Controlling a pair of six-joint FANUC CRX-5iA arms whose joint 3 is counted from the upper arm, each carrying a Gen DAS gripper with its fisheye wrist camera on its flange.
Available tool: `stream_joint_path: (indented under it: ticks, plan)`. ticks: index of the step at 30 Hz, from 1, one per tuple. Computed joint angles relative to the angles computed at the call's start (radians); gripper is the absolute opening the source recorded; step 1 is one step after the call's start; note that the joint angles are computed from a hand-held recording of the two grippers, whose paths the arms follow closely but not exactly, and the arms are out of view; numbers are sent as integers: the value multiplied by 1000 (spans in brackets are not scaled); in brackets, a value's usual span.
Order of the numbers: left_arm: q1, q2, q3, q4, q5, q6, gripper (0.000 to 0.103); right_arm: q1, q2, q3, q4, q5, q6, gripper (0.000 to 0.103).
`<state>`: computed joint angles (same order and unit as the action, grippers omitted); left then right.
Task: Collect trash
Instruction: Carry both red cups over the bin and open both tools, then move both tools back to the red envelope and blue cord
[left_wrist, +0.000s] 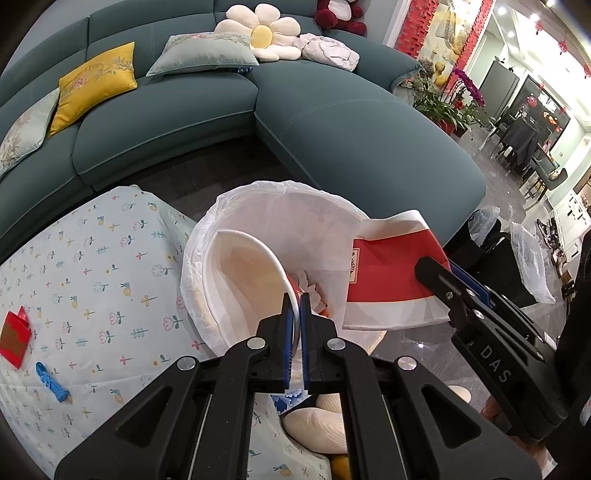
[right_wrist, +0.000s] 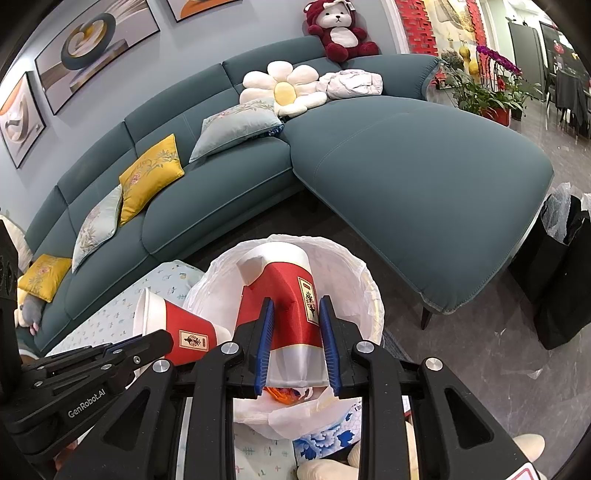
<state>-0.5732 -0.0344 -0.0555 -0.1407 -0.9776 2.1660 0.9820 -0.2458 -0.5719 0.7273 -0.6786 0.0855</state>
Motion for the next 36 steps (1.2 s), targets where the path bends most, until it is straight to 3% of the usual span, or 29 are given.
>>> stream_joint_path:
  ticks: [12,16,33,35,36]
  plan:
    - [15,-12,-11,2,-4,22,5,3,12,6,4,1,9,25]
    - [19,-23,-18,-5,-4,32,13,9,17,12,6,-2,12,25]
    - [62,-107,-93,-14,-19,66,14,49,38,49,4,-33,26,25]
    - [71,-124,-108,-13,-21,72,16,61,41,57,0,-41,31,25]
    - [77,-137,-119,-15,-24,80,22,66,43,61,-2,-44,35,25]
